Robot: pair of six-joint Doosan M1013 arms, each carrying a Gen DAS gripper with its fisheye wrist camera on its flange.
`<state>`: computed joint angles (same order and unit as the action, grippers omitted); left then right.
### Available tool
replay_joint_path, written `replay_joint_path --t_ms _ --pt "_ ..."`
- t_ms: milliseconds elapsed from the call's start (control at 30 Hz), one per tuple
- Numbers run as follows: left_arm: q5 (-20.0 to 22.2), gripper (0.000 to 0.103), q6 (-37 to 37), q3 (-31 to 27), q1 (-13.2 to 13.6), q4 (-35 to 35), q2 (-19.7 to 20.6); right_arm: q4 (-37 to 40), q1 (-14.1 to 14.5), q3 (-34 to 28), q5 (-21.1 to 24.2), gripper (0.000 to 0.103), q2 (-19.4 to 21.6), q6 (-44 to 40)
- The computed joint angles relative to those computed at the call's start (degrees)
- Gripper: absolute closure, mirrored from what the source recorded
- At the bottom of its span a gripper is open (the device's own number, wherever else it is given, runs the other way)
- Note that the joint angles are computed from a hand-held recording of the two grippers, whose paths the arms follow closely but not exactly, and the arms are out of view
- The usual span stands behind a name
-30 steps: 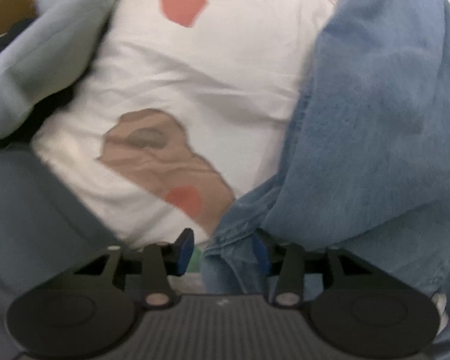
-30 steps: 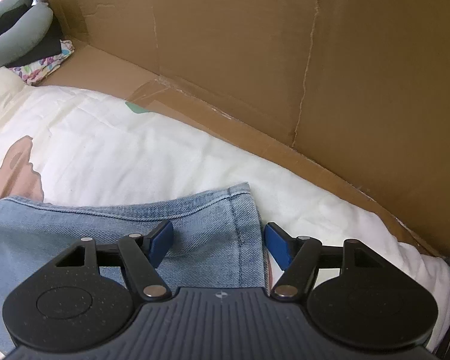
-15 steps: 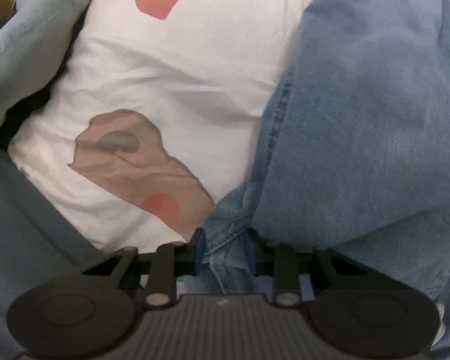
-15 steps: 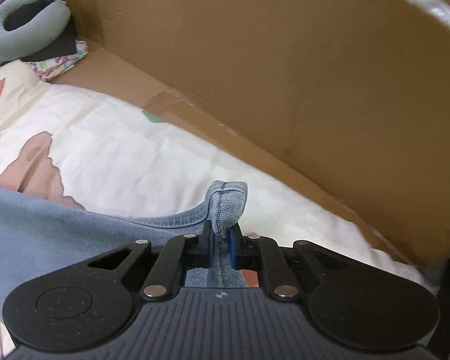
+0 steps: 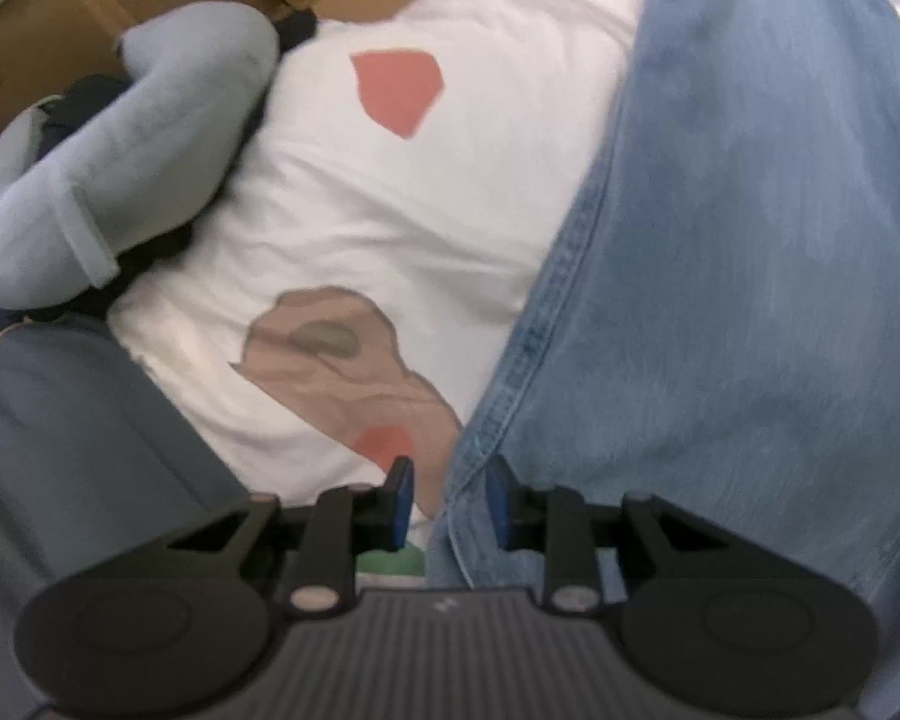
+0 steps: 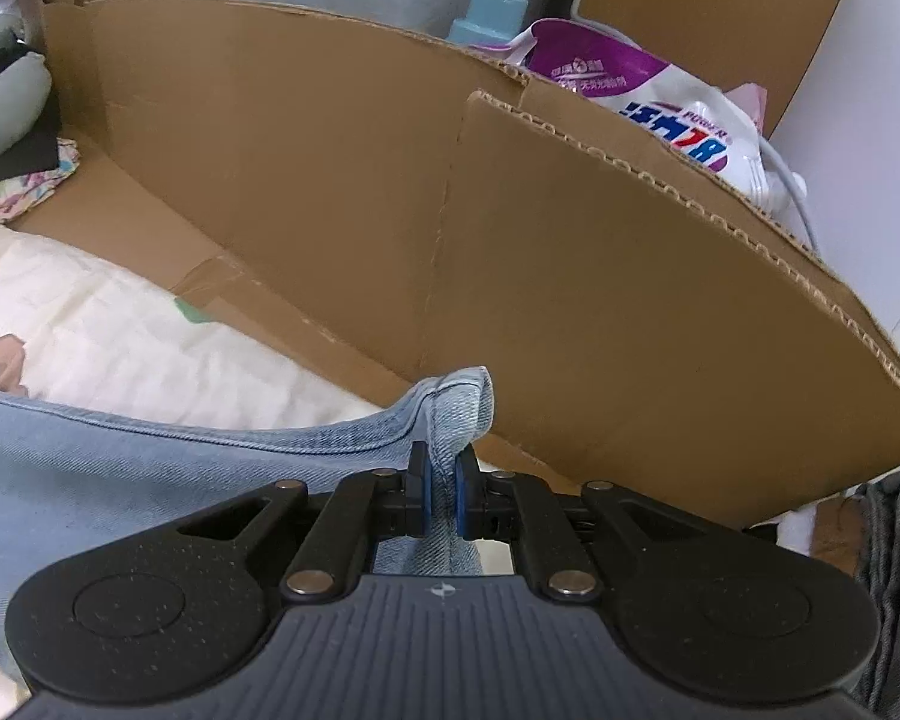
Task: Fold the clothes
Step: 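Pull the jeans leg straight with the right gripper while the left gripper holds the leg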
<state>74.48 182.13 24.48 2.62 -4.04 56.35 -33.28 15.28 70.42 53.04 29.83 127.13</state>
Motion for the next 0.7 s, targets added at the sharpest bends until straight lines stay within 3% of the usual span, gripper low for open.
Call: replay_joint_path --t_ms 300,433,567,700 --pt "5.66 0.074 0.25 -3.68 -1.3 -1.85 2.6 -2.39 0.0 -0.85 -0.56 0.098 0.82 2.02" --pt "11.78 0.075 -1.0 -9.69 -2.06 -0.16 6.11 -1.61 -0.19 -0.68 -0.79 0.098 0.84 1.44" --pt "15.55 0.067 -1.57 -15.39 -2.52 1.42 9.4 -1.18 -0.18 -0.33 -0.75 0.098 0.76 0.92" --pt "16.18 0.063 -1.25 -15.51 -3.15 3.62 10.28 -0.42 -0.26 -0.02 -0.56 0.098 0.74 0.58"
